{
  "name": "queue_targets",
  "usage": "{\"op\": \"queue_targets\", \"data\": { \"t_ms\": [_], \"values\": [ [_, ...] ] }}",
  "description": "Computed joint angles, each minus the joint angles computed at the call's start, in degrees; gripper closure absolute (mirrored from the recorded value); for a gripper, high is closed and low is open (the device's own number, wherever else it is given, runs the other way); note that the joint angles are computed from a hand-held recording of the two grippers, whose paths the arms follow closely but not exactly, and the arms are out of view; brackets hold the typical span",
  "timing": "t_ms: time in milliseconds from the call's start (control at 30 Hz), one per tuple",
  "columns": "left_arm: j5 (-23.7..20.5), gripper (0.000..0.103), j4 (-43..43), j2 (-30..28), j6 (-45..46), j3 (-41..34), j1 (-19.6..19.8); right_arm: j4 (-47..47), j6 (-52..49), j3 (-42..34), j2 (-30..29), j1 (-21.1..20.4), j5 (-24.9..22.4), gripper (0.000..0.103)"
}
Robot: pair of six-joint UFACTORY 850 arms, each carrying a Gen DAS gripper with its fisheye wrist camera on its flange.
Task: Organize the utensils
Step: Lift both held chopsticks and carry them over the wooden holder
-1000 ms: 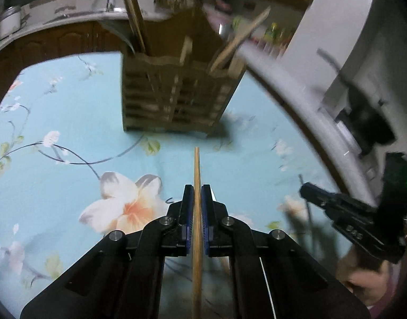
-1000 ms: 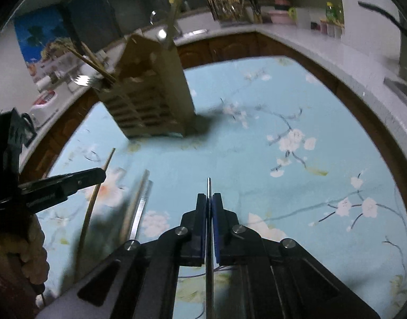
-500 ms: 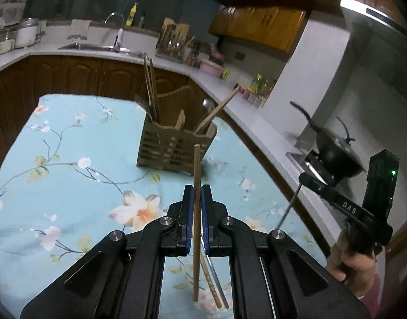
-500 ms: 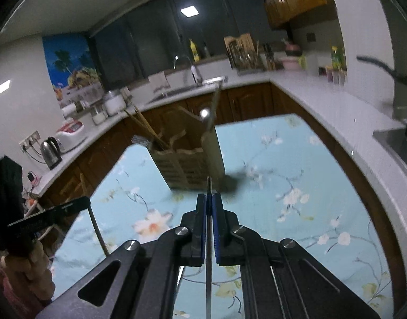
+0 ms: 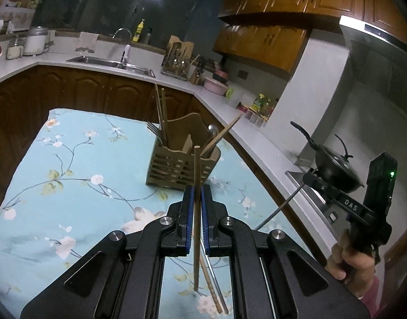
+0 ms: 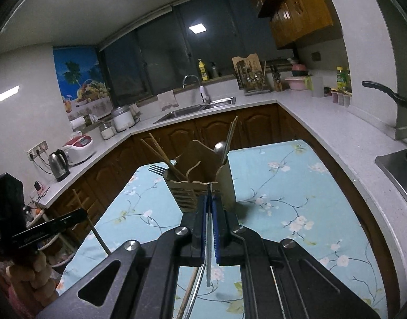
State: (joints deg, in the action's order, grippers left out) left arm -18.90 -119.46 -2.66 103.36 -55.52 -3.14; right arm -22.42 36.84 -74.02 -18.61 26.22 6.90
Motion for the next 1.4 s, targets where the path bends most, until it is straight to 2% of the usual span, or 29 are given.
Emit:
{"op": "queue_targets", "data": {
  "t_ms": [300,600,700,967,1100,1233,1333,1400],
  "values": [
    [0.4,0.098,-4.9,-0.5,4.0,-0.9,0.6,-6.2,6.6,-0.8,-0.4,-0.2,0.1,0.099],
    [1.2,0.098,-14.2,-2.5,11.7,-3.9,0.4,-6.3,6.7,-3.6,-2.4,-0.4,0.2,0.099],
    [1.3,0.098,-14.3,-3.8,12.4,-6.1,0.3,-6.1,6.2,-5.6,-3.5,-0.5,0.2,0.099],
    [2.3,0.098,-24.0,-9.1,23.4,-15.4,-0.2,3.6,-4.0,-14.2,-8.0,-1.0,0.9,0.099],
    [2.0,0.098,-30.3,-12.6,29.0,-21.4,-0.1,1.4,-1.3,-20.5,-11.6,-1.6,1.1,0.099],
    [3.0,0.098,-39.8,-16.9,38.2,-27.6,-0.3,7.5,-7.5,-27.5,-15.8,-1.7,0.7,0.099],
    [3.4,0.098,-42.3,-20.5,39.9,-31.8,-0.1,11.0,-10.6,-31.7,-18.9,-1.9,0.0,0.099],
    [3.3,0.098,-45.0,-22.8,40.8,-33.8,0.2,16.9,-16.3,-33.5,-20.5,-2.0,-0.3,0.099]
  ]
}}
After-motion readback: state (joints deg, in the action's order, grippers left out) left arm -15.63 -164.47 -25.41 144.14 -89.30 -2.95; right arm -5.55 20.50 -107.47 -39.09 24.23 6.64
